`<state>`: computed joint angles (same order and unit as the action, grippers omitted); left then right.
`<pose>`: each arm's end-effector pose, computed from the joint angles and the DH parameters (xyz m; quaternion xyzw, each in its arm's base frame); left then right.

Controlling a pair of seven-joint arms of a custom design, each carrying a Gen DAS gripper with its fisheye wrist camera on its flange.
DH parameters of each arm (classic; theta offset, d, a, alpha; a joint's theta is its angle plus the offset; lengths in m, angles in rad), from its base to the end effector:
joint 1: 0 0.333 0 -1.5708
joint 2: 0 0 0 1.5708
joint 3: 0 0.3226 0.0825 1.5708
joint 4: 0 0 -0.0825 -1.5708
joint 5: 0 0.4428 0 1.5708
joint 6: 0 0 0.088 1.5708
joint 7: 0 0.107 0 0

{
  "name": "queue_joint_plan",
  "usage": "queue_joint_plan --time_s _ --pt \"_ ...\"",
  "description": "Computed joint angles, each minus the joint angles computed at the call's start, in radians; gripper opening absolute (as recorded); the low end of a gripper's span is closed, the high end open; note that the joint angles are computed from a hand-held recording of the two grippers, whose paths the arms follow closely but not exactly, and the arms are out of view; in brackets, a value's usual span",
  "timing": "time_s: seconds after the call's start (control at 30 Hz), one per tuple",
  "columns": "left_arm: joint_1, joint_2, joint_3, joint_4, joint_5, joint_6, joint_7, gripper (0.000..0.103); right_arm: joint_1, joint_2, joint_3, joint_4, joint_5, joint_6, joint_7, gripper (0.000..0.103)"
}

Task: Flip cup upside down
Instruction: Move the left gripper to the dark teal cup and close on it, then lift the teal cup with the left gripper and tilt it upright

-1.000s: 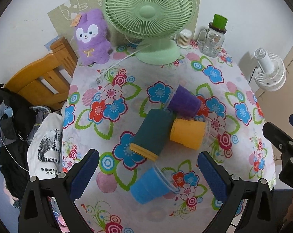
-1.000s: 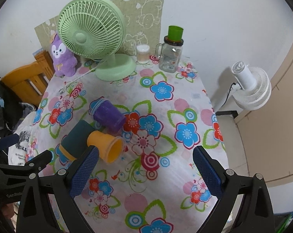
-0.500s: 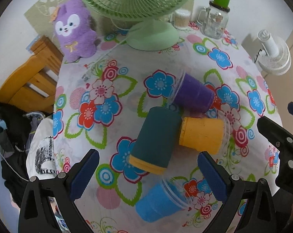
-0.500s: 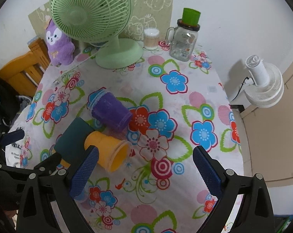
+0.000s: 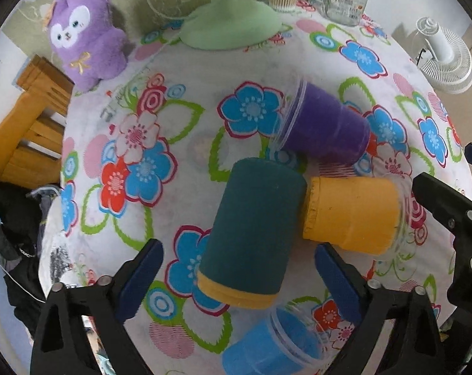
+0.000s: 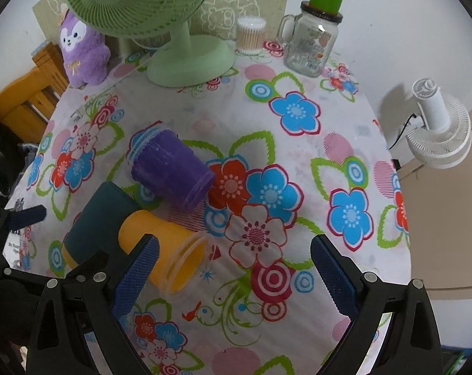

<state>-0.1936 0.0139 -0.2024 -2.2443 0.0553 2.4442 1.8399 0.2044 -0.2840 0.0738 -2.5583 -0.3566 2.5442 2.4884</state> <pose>0.5424 -0.2266 0.3485 -0.4181 0.9034 -0.0577 0.0752 0.4728 0.1387 0.3615 -0.5553 0.8112 -0.1509 0.1042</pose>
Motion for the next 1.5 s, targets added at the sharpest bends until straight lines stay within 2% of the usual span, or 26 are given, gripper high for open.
queue_joint_plan --time_s 0.2,0.4,0.6,0.73,0.8,1.13,1.5 --pt "-0.009 0.070 0.003 0.040 0.028 -0.028 -0.012 0.096 0.006 0.054 -0.011 0.019 0.028 0.023 -0.028 0.099" --pt "-0.025 0.108 0.012 0.046 0.096 -0.008 -0.044 0.091 0.009 0.096 -0.018 0.036 0.056 0.026 -0.049 0.099" --pt "-0.022 0.167 0.012 0.101 0.034 -0.057 -0.020 0.077 0.002 0.117 -0.019 0.048 0.053 0.043 -0.044 0.099" --pt "-0.025 0.165 0.013 0.082 0.022 -0.010 0.001 0.075 0.005 0.125 -0.022 0.056 0.063 0.043 -0.056 0.099" --pt "-0.030 0.165 0.017 0.085 0.034 -0.014 -0.012 0.075 0.006 0.124 -0.020 0.058 0.060 0.038 -0.056 0.099" --pt "-0.006 0.052 0.016 0.035 -0.010 -0.020 -0.026 0.073 0.011 0.071 -0.013 0.045 0.056 0.032 -0.054 0.099" --pt "0.014 -0.097 0.005 -0.023 -0.103 -0.030 -0.020 0.072 0.019 -0.055 0.003 -0.002 0.043 0.023 -0.057 0.099"
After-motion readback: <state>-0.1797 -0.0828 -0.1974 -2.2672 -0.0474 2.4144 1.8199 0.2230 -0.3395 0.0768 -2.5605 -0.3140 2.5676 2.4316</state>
